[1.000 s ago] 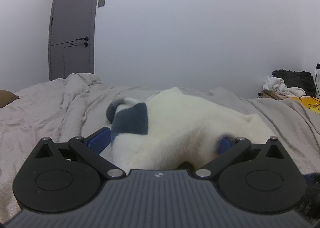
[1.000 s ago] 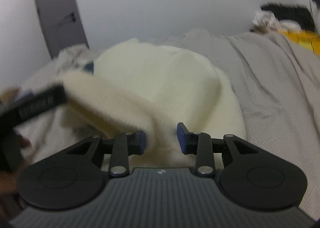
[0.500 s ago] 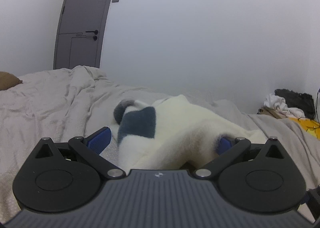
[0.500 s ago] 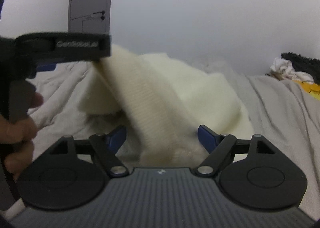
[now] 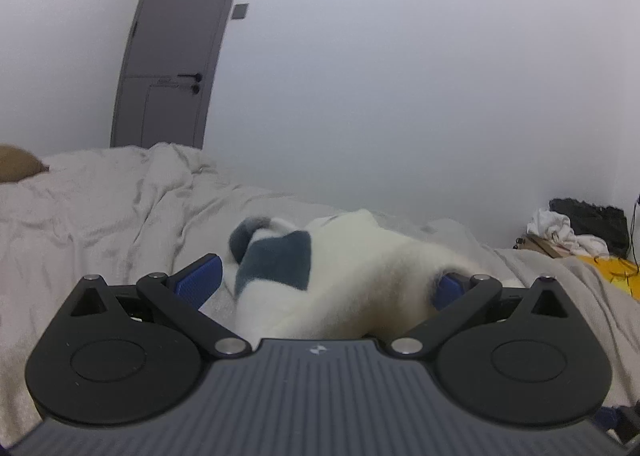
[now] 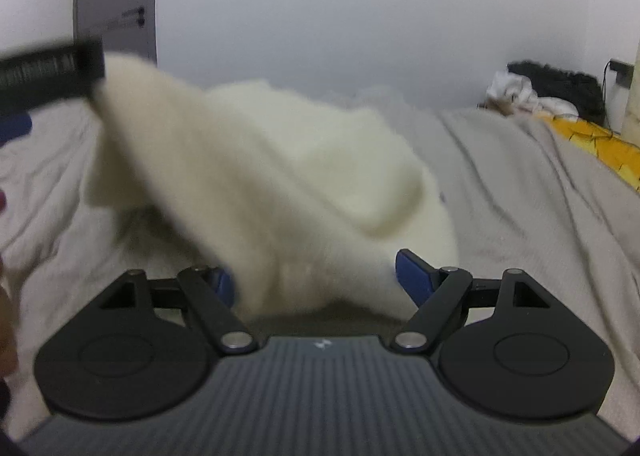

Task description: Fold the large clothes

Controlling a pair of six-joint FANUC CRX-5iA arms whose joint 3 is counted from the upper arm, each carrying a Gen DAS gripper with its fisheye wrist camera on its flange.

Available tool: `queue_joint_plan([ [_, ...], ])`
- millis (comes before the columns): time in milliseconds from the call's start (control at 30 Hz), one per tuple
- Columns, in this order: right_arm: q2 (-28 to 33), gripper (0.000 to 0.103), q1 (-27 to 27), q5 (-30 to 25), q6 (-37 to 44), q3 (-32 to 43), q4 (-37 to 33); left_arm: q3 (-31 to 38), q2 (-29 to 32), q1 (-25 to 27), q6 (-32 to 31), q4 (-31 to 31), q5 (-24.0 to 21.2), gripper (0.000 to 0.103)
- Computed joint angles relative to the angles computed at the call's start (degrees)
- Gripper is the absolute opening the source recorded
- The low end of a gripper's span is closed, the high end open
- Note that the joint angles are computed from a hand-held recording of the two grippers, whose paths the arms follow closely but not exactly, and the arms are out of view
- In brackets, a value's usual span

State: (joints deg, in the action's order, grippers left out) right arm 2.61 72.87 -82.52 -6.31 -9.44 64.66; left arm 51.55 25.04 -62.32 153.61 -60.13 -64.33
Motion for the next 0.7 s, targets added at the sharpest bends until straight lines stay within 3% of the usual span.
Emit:
queue_joint_plan([
  [100, 0.31, 0.079, -0.60, -2.14, -1.01, -0.38, 1.88, -0.31, -0.30, 0.45, 1.14, 0.70, -0.10, 0.103],
  [233, -1.62, 0.072, -0.27, -4.87, -9.17, -3.47, 9.11, -1.72, -1.06, 1.18, 2.29, 2.29, 1.32, 0.103],
  [333, -3.12, 0.056, -0.45, -5.00, -10.95, -5.06, 13.19, -2.34, -1.22, 1.26, 0.97, 3.22, 2.98, 0.103],
  [400, -3.63, 0.035, -0.88, -4.09, -9.98, -5.68, 14.61, -2.27, -0.93, 0.86, -1.14, 3.13, 3.34, 0.103],
  [500, -4.62, 0.018, -1.24, -2.23, -8.94, -6.94, 16.39, -2.44, -0.69, 1.07, -3.75, 4.77, 4.34, 0.103],
  [600, -5.27, 0.015, -1.55, -1.04, -9.52, -6.91, 16.98, -0.08, 1.07, 1.91, -7.92, 8.10, 2.28, 0.103],
  [700, -5.78, 0.014, -1.09, -1.17, -10.65, -7.14, 17.27, 5.36, 4.85, 3.98, -13.21, 14.95, -3.06, 0.103],
])
